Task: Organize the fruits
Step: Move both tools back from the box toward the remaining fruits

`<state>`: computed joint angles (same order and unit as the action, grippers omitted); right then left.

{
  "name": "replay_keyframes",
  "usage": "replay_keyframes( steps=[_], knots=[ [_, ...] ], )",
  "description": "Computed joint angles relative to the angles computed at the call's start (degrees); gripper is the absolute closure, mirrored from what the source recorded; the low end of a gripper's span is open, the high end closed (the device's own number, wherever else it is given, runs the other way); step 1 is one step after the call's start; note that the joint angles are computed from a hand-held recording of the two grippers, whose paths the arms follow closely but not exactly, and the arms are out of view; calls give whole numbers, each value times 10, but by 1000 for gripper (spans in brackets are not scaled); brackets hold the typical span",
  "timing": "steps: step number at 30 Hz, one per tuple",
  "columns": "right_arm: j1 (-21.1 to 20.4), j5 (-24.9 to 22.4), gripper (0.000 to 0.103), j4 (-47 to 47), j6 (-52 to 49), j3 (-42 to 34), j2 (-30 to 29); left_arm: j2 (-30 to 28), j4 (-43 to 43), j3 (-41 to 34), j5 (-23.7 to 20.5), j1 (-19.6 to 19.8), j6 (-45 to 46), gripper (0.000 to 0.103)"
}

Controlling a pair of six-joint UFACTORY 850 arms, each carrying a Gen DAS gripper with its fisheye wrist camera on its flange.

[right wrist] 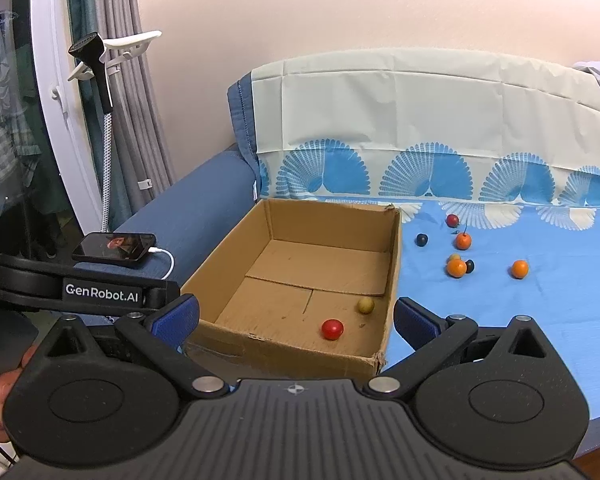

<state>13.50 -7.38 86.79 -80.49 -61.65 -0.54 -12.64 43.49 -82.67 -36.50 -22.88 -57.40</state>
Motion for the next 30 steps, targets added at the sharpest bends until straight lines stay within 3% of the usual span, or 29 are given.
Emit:
replay_keyframes(
  steps=[30],
  knots=[
    [-20,-28,1,-235,250,-58,-67,-85,-76,-89,-22,13,85,0]
  ],
)
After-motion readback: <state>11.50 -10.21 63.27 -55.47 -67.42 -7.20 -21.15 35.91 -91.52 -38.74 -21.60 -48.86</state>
